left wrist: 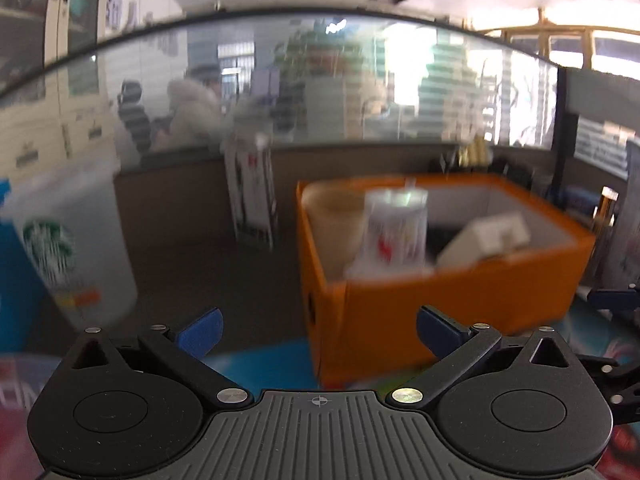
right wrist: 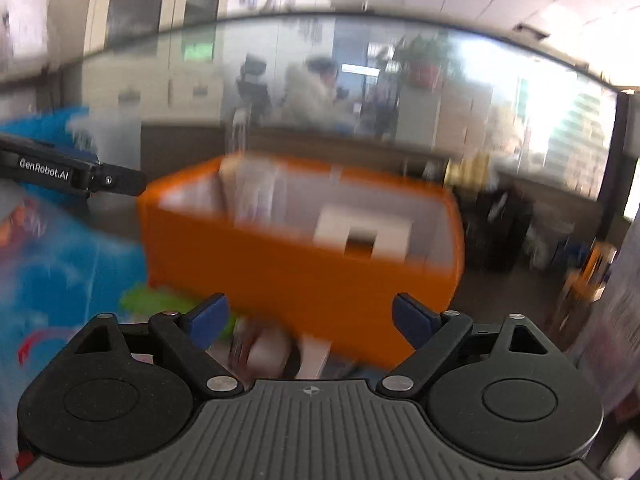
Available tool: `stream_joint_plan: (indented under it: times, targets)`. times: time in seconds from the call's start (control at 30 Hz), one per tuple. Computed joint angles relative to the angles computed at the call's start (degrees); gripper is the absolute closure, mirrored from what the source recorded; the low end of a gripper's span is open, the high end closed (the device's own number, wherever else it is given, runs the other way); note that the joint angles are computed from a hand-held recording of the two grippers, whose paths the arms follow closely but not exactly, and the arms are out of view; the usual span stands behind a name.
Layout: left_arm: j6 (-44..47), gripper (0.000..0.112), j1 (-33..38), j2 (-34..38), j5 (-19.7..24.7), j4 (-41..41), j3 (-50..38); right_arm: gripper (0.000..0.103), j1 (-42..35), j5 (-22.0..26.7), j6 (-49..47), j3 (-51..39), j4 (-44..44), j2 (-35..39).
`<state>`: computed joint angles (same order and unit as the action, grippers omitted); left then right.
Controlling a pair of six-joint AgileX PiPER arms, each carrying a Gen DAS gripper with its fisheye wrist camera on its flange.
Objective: Organize rigid objects
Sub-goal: 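Grasp the black tape roll with the right tool while the left tool grasps a white socket frame plate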
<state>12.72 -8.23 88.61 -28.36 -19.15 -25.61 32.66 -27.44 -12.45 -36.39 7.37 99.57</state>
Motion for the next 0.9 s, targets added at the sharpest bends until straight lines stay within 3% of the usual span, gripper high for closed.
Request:
stream_joint_plan:
  times: [0.07, 0.2, 0.4, 0.47, 0.53, 0.73, 0.9]
  targets:
    - [-2.7, 0.009, 0.6, 1.9, -0.5, 2.8, 0.5, 0.024, 2.0, -0.2, -4.9, -1.1, 6.1, 3.0]
    - [-4.9, 0.009, 0.3, 4.9, -3.9, 5.0, 2.0, 0.035, 2.4, 0.8, -0.4, -3.6, 3.8, 6.3]
    - [-8.6, 0.009, 2.1, 7.0, -5.3, 8.7, 2.9, 0.035, 9.9, -2.4, -22.1, -6.8, 23.5, 10.2]
    - [-7.9, 0.009, 2.1, 7.6, -5.7, 7.9, 3.1, 0.048, 11.5, -3.4, -30.9, -9.4, 31.1, 12.8]
    - [-8.6, 0.009, 2.5, 7.9, -5.8, 9.5, 3.4, 0.05, 12.5, -5.8, -33.8, -10.0, 33.7, 14.5]
    - [-13.8, 0.009, 2.0, 7.0, -6.2, 18.2, 5.1, 0.05, 8.9, -2.8, -19.5, -7.3, 22.0, 11.2]
    - [-16.5, 0.009, -4.4, 6.0, -5.8, 17.9, 6.3, 0.05, 5.1, -3.1, -7.9, -1.8, 12.5, 5.4]
